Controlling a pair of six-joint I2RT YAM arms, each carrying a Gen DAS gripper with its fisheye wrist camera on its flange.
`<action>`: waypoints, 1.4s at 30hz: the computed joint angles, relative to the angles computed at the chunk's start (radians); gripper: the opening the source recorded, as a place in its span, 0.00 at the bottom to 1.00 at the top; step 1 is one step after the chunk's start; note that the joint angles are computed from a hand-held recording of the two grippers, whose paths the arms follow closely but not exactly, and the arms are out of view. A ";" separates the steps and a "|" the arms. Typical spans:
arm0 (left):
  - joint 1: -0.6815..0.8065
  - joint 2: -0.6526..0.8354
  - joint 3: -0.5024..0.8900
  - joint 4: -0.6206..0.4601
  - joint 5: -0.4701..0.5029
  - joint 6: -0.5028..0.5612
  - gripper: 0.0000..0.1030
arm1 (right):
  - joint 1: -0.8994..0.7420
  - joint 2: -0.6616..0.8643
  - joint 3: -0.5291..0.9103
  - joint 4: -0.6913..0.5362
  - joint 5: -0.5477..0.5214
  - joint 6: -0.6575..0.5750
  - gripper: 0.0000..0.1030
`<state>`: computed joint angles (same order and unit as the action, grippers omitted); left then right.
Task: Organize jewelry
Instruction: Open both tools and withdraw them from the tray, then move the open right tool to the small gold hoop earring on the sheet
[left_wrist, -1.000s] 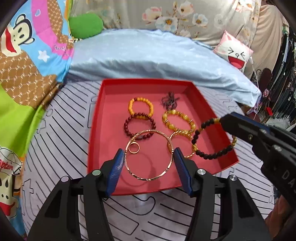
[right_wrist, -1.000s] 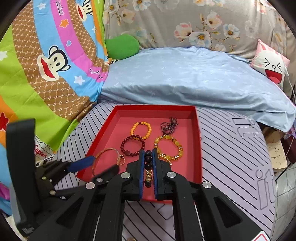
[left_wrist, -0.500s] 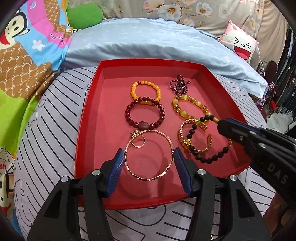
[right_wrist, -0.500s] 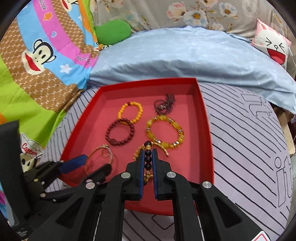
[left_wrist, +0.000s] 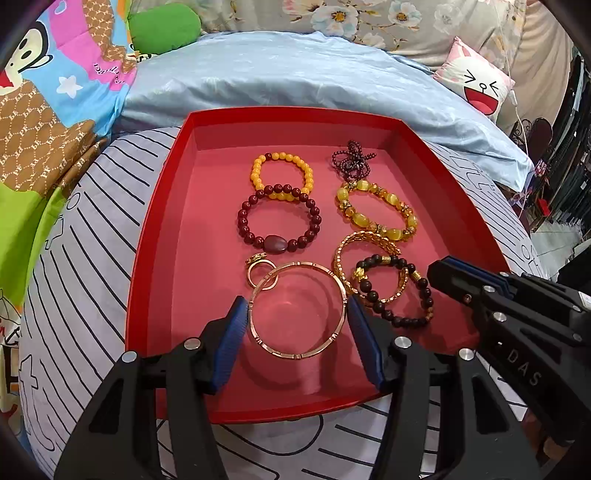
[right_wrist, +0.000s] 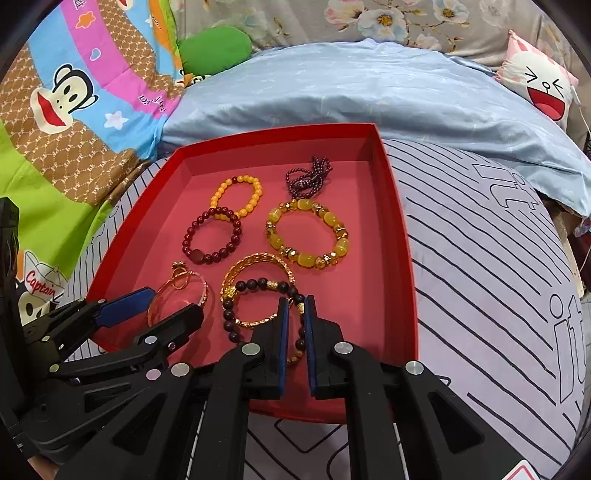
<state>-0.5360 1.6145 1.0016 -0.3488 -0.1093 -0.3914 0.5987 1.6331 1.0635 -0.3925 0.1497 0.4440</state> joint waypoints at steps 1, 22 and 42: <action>0.000 0.000 -0.001 0.000 0.002 -0.003 0.51 | 0.000 -0.002 0.000 -0.001 0.003 -0.001 0.09; -0.039 -0.128 -0.044 -0.035 -0.039 -0.063 0.66 | 0.033 -0.153 -0.055 -0.043 0.037 0.031 0.20; -0.192 -0.401 -0.208 -0.185 -0.160 -0.192 0.66 | 0.266 -0.400 -0.221 -0.182 0.160 0.169 0.20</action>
